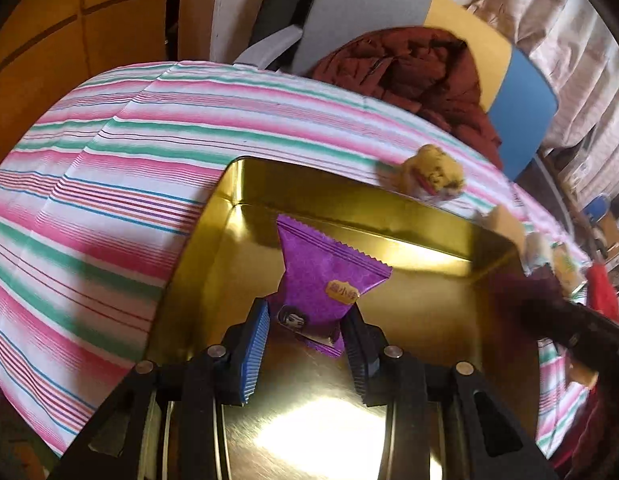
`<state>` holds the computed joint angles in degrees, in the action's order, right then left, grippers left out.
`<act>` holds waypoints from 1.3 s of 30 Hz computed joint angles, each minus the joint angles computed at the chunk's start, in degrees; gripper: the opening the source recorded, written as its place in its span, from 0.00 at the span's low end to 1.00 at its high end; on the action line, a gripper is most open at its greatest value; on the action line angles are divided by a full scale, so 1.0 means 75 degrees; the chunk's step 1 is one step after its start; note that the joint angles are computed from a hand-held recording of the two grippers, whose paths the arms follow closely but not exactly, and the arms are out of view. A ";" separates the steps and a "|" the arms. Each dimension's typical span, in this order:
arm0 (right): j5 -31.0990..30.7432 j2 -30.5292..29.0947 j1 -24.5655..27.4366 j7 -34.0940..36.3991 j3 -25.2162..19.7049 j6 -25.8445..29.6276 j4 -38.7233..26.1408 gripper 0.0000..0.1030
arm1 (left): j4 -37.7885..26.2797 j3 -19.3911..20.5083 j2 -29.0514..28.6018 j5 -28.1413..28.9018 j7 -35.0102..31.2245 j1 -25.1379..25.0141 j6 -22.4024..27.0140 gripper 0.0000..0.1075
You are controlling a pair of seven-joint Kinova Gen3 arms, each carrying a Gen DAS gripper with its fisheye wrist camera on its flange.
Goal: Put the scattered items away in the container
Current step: 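Move both tools from the tray toward the two socks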
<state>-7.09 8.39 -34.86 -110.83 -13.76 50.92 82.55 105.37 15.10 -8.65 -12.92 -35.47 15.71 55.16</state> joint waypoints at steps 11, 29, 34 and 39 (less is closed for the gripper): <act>-0.1668 0.1037 0.0317 -0.0179 -0.0208 -0.0793 -0.0193 0.66 | 0.0085 0.0097 -0.0439 -0.0320 0.0790 -0.0233 0.0190 0.47; -0.1009 -0.2657 0.1150 0.0133 0.0337 -0.1616 0.3144 0.73 | -0.0070 0.1746 -0.0497 -0.0736 0.2174 0.0158 -0.1108 0.49; -0.0904 -0.3206 0.1615 0.0170 0.0734 -0.1223 0.3611 0.75 | -0.0529 0.2066 -0.0006 -0.1391 0.2400 0.0693 -0.1169 0.49; -0.0461 -0.3383 0.2289 0.0005 0.0903 -0.0729 0.3684 0.75 | -0.1018 0.2112 0.0527 -0.1894 0.2543 0.1314 -0.1016 0.49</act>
<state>-10.55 -16.99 -17.70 -110.79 -6.99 45.46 110.18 97.74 30.94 -4.70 -27.12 -16.40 25.57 47.54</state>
